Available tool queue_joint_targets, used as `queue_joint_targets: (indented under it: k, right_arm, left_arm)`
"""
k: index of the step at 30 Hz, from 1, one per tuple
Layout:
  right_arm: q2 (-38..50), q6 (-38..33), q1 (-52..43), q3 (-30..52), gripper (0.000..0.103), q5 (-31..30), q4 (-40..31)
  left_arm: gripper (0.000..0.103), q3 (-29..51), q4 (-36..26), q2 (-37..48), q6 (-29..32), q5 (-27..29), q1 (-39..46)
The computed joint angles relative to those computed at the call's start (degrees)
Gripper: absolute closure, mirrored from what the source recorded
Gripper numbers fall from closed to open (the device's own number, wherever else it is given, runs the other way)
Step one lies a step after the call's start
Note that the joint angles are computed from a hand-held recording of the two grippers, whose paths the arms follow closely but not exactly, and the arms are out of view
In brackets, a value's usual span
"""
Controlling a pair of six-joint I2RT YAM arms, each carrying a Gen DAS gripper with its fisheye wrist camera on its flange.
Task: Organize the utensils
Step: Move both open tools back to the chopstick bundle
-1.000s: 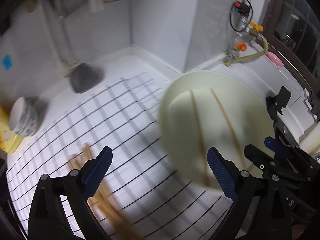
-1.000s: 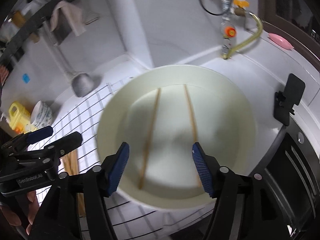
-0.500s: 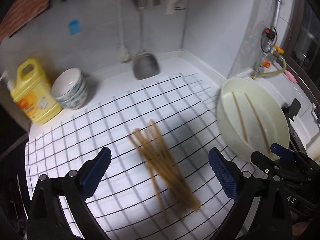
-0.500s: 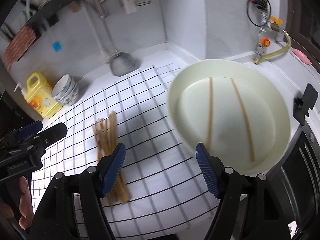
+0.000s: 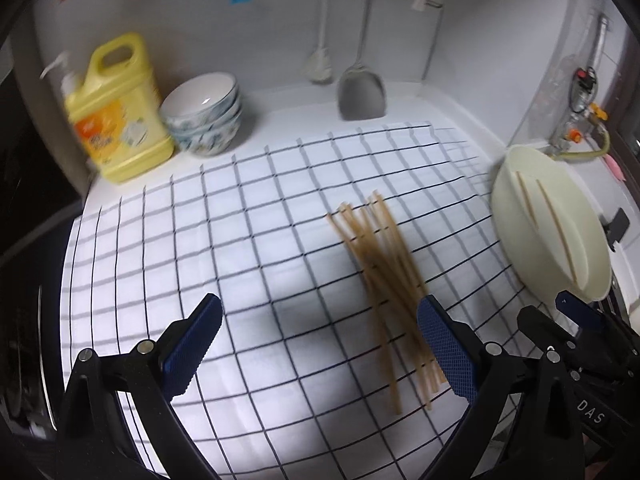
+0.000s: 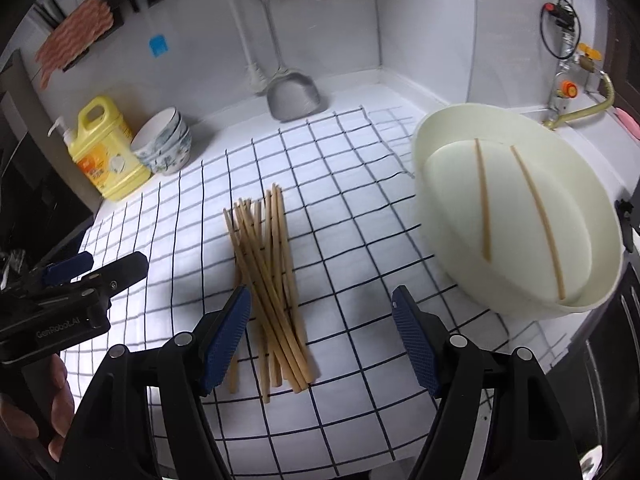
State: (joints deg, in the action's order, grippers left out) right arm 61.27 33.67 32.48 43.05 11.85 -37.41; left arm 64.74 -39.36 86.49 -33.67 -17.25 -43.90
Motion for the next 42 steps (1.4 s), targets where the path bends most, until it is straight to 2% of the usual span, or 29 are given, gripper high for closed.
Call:
queue_joint_targets:
  k: [4,11,17,21,27,42]
  right_arm:
    - [0.43,-3.24,-1.56,-3.98,0.033,-1.78,5.12]
    - [4.25,-10.67,-6.89,-10.41,0.033,-7.83,15.93]
    - [10.21,-15.16,-8.07,-11.73,0.033,-8.02,23.04]
    - [13.96,-15.65,-8.60,-11.29,0.033,-8.34,25.96]
    - [17.33,-16.42,-7.28,-10.16,0.033,-6.59,27.43]
    - [19.41,-18.09,-6.54,-9.58,0.033,-4.05,27.82]
  left_arm:
    - [0.007,-4.01,2.54,-0.32,-4.56,-1.09,-0.20]
    - [0.007,-5.34,2.90,3.85,-10.96,-5.91,-3.12]
    - [0.007,-6.08,6.63,6.68,-10.96,-7.30,-3.59]
    - [0.007,-6.23,9.12,8.89,-10.01,-6.55,-3.03]
    - [0.007,-6.49,11.40,10.95,-9.64,-4.23,-1.59]
    - [0.007,-6.41,13.15,11.99,-8.09,-3.37,-1.77]
